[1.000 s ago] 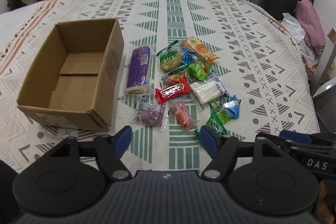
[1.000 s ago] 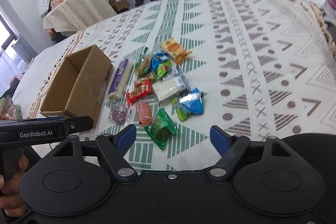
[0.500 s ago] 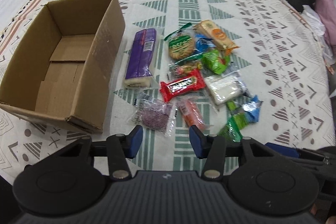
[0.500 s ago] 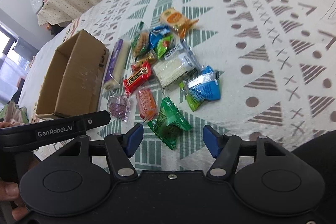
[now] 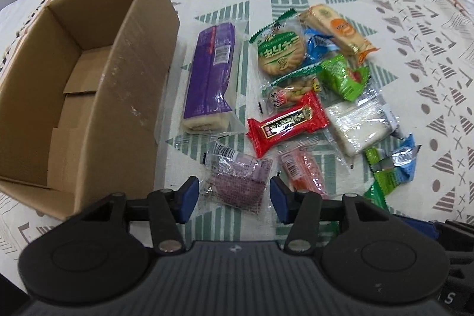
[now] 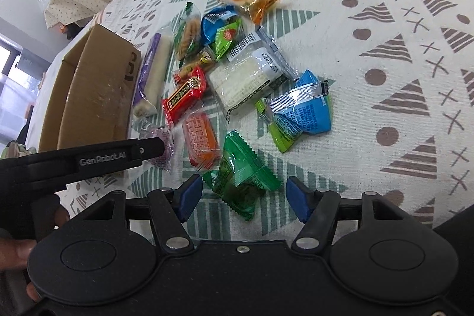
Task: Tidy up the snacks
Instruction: 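Lower the left tool to the purple-wrapped candy while the right tool approaches the green packet, then grasp the purple candy with left tool while right tool grasps green packet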
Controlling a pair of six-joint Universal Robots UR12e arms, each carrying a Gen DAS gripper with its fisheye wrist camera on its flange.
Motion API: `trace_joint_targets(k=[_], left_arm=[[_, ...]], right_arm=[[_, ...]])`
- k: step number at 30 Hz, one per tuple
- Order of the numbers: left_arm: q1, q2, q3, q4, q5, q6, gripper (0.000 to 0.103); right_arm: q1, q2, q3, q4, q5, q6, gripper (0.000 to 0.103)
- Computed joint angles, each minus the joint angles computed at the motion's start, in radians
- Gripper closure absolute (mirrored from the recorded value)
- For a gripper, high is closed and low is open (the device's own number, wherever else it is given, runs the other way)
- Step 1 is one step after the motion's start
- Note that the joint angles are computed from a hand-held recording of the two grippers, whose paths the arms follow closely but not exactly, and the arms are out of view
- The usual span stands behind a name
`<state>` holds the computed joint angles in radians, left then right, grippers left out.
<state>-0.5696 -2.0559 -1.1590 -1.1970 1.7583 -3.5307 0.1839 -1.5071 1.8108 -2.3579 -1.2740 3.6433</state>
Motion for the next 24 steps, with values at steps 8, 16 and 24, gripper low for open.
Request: trace_joint_targets(k=[8,16,24], left_arm=[[0.006,-0.010,-0.001,0.006,-0.015,0.005,0.052],[0.007,0.007,-0.020,0.039,-0.036,-0.014,0.064],[0.003,0.043,-0.048,0.091,-0.051,0.001,0.064]], right_arm=[[0.002,0.014,-0.003,-0.006,-0.014,0.009,0.056],[0.002,0.010,0.011,-0.057,0.007,-0.005,0.072],[0.013,-0.014,0.022,-0.101,-0.038,0.009,0.072]])
